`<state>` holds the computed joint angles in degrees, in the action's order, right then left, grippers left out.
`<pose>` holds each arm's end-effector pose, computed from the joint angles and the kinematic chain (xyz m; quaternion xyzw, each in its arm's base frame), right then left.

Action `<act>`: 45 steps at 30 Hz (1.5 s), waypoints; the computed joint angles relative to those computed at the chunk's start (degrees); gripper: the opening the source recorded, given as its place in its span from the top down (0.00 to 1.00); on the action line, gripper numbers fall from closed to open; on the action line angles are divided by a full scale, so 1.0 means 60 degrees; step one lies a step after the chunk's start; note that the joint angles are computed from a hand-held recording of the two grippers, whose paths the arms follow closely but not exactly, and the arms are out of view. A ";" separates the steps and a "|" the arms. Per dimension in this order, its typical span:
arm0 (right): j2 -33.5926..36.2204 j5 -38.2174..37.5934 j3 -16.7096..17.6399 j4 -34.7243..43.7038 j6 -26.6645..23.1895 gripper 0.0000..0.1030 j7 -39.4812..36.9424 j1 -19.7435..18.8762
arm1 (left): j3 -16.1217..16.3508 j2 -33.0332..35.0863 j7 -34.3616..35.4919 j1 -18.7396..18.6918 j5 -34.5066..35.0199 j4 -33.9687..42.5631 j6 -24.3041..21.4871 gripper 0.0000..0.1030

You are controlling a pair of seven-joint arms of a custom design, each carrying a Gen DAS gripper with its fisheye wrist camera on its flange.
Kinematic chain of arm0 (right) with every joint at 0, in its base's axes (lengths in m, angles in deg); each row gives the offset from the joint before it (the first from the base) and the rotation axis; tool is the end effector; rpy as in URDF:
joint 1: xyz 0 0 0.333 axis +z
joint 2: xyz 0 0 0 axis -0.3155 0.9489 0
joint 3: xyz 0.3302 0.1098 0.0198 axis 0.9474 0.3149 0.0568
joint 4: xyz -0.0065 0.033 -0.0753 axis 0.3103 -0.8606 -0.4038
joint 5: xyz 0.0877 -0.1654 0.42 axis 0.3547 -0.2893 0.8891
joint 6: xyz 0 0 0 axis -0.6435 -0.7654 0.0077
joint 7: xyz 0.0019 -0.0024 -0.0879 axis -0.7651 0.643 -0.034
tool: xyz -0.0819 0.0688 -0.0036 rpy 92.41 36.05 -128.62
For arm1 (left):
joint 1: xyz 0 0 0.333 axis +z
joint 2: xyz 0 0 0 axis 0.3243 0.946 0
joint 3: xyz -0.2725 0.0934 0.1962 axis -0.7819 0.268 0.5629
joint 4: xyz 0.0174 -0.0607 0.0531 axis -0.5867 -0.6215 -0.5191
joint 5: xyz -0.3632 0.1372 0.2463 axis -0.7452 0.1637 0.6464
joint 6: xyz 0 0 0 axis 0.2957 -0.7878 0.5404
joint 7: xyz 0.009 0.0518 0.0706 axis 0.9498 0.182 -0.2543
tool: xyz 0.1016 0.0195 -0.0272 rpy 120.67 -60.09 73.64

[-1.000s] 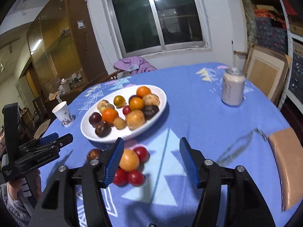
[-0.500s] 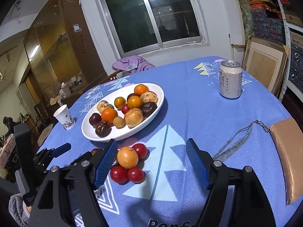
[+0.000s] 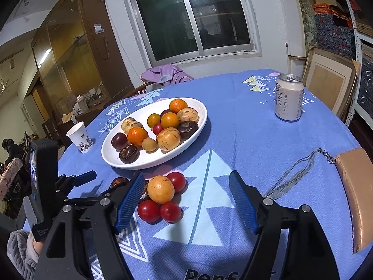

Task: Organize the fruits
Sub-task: 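Reach the left tool to a dark brown wrinkled fruit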

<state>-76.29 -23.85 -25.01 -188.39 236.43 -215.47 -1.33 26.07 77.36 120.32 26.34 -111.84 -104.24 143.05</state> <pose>0.6061 0.2559 0.3980 -0.5879 0.6703 -0.2326 0.3886 0.7212 -0.0233 0.3507 -0.5496 0.7501 -0.2750 0.2443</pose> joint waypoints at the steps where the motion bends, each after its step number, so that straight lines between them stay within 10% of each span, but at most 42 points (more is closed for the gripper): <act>1: 0.0000 0.0000 -0.0001 0.0000 0.0000 0.26 0.0000 0.0001 | 0.0114 0.0001 -0.0051 -0.0092 0.0089 -0.0008 0.0051 0.15; 5: 0.0018 0.0010 -0.0003 0.0011 0.0056 0.26 0.0062 -0.0029 | 0.1621 -0.0175 -0.0771 -0.1290 0.1243 -0.0473 0.0967 0.15; 15: 0.0112 0.0402 -0.0047 0.0001 0.0070 0.26 -0.0441 0.0047 | -0.0459 -0.0280 -0.0008 0.0859 0.0568 -0.0552 0.0585 0.16; 25: 0.0409 0.1759 -0.0241 0.0098 -0.0165 0.26 -0.2354 0.0509 | 0.0623 -0.0131 -0.0459 -0.0224 0.0845 -0.0218 -0.0135 0.16; 34: 0.0933 0.2354 -0.0054 0.0683 -0.1284 0.42 -0.4035 0.0851 | 0.0456 0.0018 -0.0433 -0.0035 0.0444 0.0126 -0.0887 0.16; 45: 0.1366 0.5273 -0.0178 0.0828 -0.0768 0.53 -0.6550 0.0942 | -0.0109 0.0081 0.0502 0.0479 -0.0737 0.0350 -0.1442 0.16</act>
<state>-68.09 7.79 -26.08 -183.42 231.83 -254.76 4.32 25.41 77.84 123.34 29.21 -116.26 -102.14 134.40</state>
